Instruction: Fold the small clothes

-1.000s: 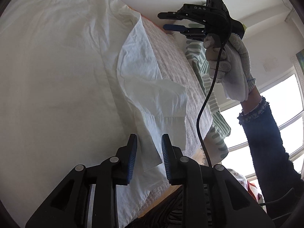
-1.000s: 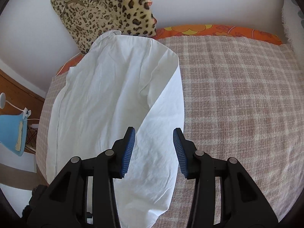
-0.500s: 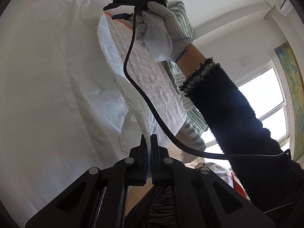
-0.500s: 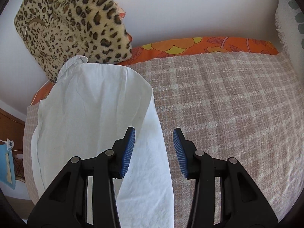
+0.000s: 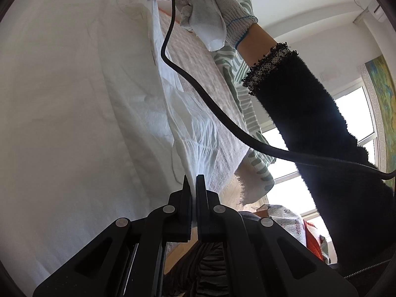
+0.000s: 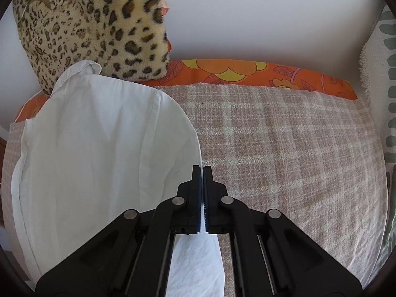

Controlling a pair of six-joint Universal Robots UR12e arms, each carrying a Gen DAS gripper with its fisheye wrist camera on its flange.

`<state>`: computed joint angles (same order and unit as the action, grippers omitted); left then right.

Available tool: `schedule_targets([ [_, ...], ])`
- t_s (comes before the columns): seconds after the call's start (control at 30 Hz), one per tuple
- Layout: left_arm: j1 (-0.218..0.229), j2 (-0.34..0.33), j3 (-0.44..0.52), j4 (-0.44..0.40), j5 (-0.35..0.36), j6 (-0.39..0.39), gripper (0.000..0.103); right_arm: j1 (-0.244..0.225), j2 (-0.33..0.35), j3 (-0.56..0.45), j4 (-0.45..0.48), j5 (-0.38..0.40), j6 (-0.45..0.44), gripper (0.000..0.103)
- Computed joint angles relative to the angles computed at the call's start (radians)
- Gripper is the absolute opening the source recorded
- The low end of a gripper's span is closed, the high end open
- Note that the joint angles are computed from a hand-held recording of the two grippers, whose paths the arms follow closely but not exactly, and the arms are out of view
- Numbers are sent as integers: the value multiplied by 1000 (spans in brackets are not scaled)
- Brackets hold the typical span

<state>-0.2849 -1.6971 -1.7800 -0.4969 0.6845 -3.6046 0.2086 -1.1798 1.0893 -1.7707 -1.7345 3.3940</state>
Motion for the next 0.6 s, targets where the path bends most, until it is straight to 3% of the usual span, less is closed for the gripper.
schedule_targets([
  [0.1, 2, 6, -19, 10, -1, -14, 0, 6, 2, -20, -25, 41, -13, 2],
  [0.3, 14, 37, -57, 18, 15, -8, 0, 59, 53, -80, -7, 27, -96, 2],
  [0.5, 31, 44, -86, 8, 10, -65, 0, 63, 88, -83, 17, 93, -67, 2],
  [0.53, 32, 45, -88, 0, 16, -64, 0, 66, 84, -79, 21, 80, -58, 3],
  [0.6, 35, 44, -92, 9, 9, -76, 0, 52, 54, -45, -17, 125, -52, 7],
])
